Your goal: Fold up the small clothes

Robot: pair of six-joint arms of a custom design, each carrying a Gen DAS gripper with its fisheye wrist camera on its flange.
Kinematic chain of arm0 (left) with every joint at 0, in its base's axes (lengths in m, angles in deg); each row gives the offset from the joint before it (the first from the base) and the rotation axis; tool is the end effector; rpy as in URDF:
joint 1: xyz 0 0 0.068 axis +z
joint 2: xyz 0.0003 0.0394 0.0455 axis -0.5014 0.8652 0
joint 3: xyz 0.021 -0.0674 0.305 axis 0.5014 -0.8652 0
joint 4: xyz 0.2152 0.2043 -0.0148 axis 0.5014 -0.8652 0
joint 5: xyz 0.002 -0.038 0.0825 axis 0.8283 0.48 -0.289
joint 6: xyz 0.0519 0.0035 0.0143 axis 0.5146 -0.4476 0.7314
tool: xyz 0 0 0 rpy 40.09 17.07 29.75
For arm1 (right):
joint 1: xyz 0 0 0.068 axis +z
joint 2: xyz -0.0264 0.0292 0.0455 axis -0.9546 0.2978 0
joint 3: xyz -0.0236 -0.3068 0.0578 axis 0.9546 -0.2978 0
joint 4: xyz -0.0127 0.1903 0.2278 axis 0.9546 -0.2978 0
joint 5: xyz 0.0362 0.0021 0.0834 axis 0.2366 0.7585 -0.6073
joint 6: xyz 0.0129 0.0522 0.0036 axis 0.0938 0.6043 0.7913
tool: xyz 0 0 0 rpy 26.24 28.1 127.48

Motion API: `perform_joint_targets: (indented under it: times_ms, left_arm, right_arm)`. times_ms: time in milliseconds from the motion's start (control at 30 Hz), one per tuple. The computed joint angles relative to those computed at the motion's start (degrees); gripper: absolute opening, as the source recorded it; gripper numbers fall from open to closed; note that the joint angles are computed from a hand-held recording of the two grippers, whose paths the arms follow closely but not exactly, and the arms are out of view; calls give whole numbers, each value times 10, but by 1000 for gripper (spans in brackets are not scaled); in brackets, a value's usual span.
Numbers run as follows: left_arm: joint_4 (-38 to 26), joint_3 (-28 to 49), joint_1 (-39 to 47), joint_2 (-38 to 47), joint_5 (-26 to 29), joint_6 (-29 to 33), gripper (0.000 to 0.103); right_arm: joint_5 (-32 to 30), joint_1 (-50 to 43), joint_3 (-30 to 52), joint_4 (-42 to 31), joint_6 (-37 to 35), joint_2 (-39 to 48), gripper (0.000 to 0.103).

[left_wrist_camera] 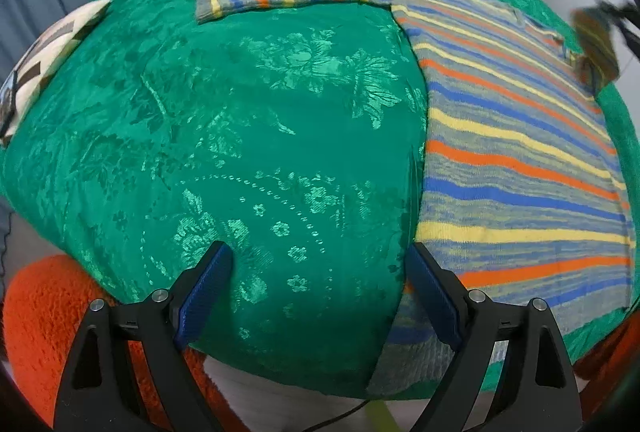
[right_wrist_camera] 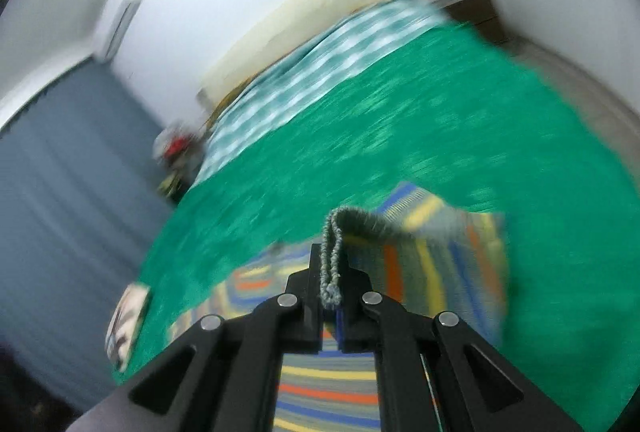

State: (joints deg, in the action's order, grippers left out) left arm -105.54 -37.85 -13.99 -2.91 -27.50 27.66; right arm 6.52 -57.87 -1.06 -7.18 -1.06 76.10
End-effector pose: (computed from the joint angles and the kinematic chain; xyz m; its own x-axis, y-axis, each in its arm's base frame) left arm 0.2509 0.0644 0.1396 -0.8745 0.2122 -0.4362 0.2374 0.9714 -0.0034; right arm 0.3473 0.0909 0.2381 -0.5256 0.5963 -0.6068 0.1953 0.7788 0.5961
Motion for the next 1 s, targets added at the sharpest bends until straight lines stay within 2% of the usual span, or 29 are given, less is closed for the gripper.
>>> perform_joint_targets:
  times_ms: [33, 67, 100, 200, 300, 333, 433, 500, 533, 600, 667, 767, 833, 867, 933, 967, 1000]
  left_arm:
    - [0, 1, 1, 1, 1, 1, 90]
    - [2, 0, 2, 1, 1, 3, 90]
    - [5, 0, 2, 1, 1, 5, 90]
    - [11, 0, 4, 6, 0, 6, 90]
    - [15, 0, 3, 9, 0, 4, 90]
    - [18, -1, 1, 8, -2, 2, 90]
    - [28, -7, -8, 7, -16, 2, 90]
    - [9, 0, -10, -2, -16, 5, 88]
    - [-14, 10, -7, -11, 1, 7, 87]
    - [-78, 45, -2, -26, 63, 14, 87]
    - [-160, 109, -21, -12, 139, 14, 91]
    - [-269, 253, -114, 75, 232, -11, 97]
    - [-271, 359, -193, 161, 274, -81, 97]
    - [-267, 391, -217, 189, 277, -100, 97]
    - [-253, 514, -284, 301, 241, -165, 95]
    - [-252, 550, -300, 332, 219, -183, 89]
    - [-255, 610, -323, 384, 178, -210, 78]
  right_arm:
    - [-43, 6, 16, 32, 12, 40, 39]
    - [-101, 7, 36, 64, 35, 86, 80]
    - [-125, 11, 41, 90, 51, 108, 84]
    - [-130, 9, 40, 126, 63, 128, 83]
    - [-108, -13, -18, 120, 75, 69, 83]
    - [-93, -26, -19, 64, 65, 50, 83]
    - [-89, -47, 2, -41, 31, 50, 71]
    - [-67, -48, 23, -118, 11, 62, 67]
    - [-49, -44, 23, -143, -8, 64, 67]
    - [-33, -29, 1, -145, -35, 57, 66]
    - [12, 16, -4, -177, -62, 43, 66]
    - [86, 96, -28, -205, -98, 25, 66]
    - [147, 164, -37, -240, -83, 18, 65]
    - [167, 192, -45, -248, -65, 13, 65]
    - [185, 230, -62, -242, -28, 7, 65]
    - [197, 255, -75, -233, -2, 3, 65]
    - [207, 274, -85, -227, 18, 0, 65]
